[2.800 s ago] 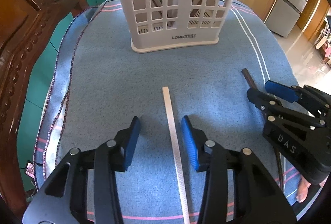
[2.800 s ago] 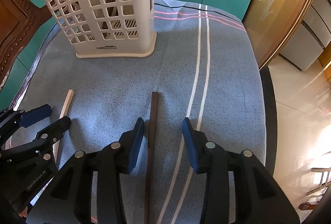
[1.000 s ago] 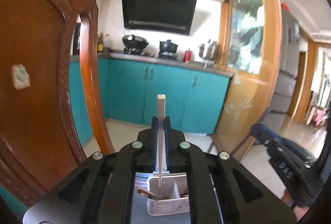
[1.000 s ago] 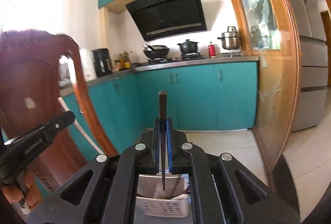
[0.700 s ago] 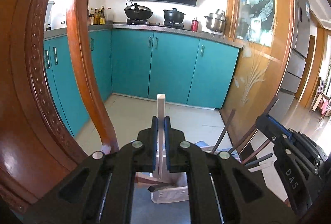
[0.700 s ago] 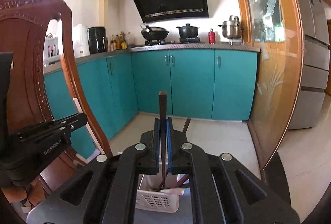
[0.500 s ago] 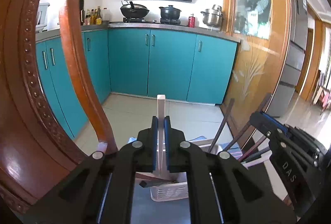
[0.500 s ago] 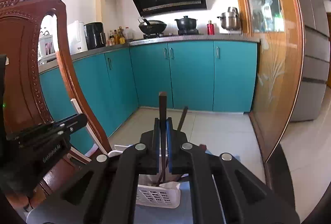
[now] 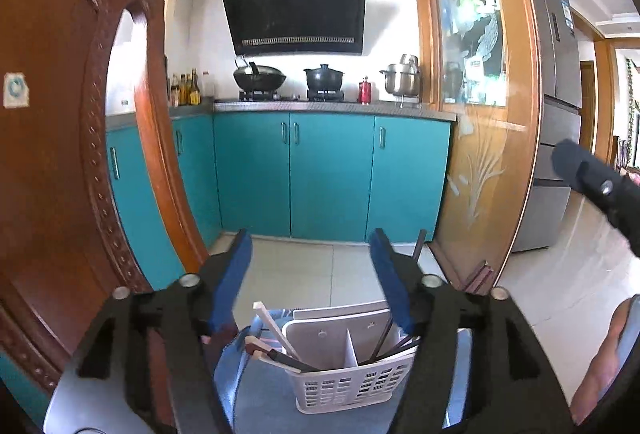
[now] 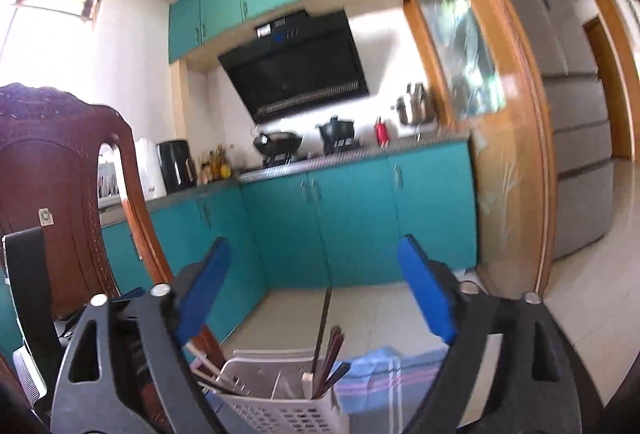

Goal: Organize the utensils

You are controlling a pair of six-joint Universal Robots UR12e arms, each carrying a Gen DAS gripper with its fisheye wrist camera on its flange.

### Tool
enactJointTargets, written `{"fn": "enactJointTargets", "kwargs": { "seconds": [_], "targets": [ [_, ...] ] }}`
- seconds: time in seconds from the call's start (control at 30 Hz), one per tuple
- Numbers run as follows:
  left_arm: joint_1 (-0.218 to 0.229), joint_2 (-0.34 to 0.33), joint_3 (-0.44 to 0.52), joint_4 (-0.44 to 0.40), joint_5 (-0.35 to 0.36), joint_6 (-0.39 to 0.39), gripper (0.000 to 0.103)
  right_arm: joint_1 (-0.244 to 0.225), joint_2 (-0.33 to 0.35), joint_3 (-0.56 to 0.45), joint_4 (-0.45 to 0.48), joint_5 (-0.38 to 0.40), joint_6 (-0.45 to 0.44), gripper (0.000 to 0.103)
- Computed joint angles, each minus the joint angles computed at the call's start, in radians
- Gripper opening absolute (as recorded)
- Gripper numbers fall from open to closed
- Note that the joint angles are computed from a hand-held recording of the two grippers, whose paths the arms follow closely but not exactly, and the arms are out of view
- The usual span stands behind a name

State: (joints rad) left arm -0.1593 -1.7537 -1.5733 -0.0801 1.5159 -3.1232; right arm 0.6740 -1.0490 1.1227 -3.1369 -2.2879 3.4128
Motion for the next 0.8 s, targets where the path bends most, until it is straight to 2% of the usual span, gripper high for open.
{"fn": "enactJointTargets", "kwargs": {
  "seconds": [0.1, 0.2, 0.27, 0.33, 0.43, 0.5, 0.53, 0.67, 0.73, 0.8],
  "targets": [
    [-0.006, 0.011, -0.017, 0.024, 0.019, 0.008, 0.077, 0.017, 0.019, -0.024, -0.051, -0.068, -0.09, 0.1],
    [-0.005, 0.031, -0.052, 0.064, 0.017, -0.004, 0.088, 0.033, 0.037, -0.054, -0.074, -0.137, -0.16, 0.1],
    [-0.001, 0.054, -0.081, 0.082, 0.002, -0.008, 0.092, 0.045, 0.025, -0.043, -0.057, -0.167, -0.184, 0.1],
    [0.005, 0.101, -0.139, 0.102, -0.021, 0.002, 0.096, 0.067, 0.0, -0.019, 0.006, -0.237, -0.192, 0.1],
    [0.011, 0.171, -0.224, 0.132, -0.02, 0.008, 0.099, 0.11, -0.033, 0.054, -0.003, -0.351, -0.222, 0.1],
    [0.02, 0.235, -0.292, 0.133, -0.037, 0.003, 0.099, 0.14, -0.069, 0.125, 0.046, -0.418, -0.155, 0.1],
    [0.027, 0.27, -0.327, 0.125, -0.052, -0.001, 0.099, 0.155, -0.096, 0.174, 0.095, -0.438, -0.077, 0.1],
    [0.043, 0.387, -0.43, 0.057, -0.07, 0.009, 0.099, 0.199, -0.198, 0.32, 0.297, -0.391, 0.264, 0.1],
    [0.048, 0.43, -0.463, 0.013, -0.071, 0.03, 0.099, 0.221, -0.222, 0.346, 0.365, -0.378, 0.33, 0.1],
    [0.053, 0.478, -0.495, -0.034, -0.07, 0.059, 0.099, 0.248, -0.233, 0.35, 0.438, -0.392, 0.361, 0.1]
  ]
}}
